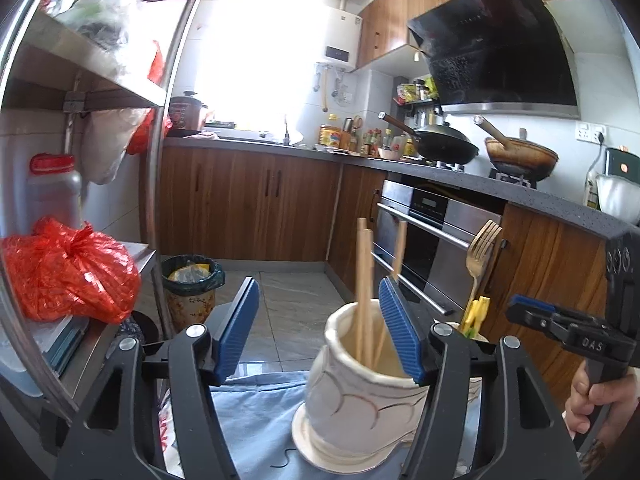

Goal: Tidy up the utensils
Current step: 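Move both tools back down toward the last chopsticks and silver fork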

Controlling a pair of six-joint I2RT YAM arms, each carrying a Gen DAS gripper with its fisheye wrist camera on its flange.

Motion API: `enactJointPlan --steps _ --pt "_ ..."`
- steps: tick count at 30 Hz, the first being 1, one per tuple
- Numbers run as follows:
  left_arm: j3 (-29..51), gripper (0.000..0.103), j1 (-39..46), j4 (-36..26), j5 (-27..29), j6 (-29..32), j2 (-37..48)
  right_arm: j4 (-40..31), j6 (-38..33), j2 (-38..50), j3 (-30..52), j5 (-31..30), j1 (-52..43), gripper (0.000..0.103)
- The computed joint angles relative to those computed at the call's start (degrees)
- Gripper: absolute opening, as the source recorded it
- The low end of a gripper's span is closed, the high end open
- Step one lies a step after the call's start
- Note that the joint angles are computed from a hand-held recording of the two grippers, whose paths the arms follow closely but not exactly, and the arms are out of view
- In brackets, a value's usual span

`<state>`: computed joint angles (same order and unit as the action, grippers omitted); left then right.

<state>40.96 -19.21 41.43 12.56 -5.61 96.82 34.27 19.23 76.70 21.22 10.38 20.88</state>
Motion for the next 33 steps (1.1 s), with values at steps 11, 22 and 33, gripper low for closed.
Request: enactJointPlan --steps 11,22,33 --pt "-6.41 0.063 6.07 0.47 3.27 -1.75 -3.82 -2.42 2.31 -2.66 -6.14 2.16 1.41 0.045" --pt "-9.86 0.064 2.41 -6.84 2.69 3.43 -0.87 -4.44 7.66 -1.21 -10.96 4.02 5.7 0.061" --pt "-11.08 0.064 -5.9 -12.41 -1.2 7.32 0.5 -5.53 11.48 -1.35 -13.51 4.34 10.29 0.07"
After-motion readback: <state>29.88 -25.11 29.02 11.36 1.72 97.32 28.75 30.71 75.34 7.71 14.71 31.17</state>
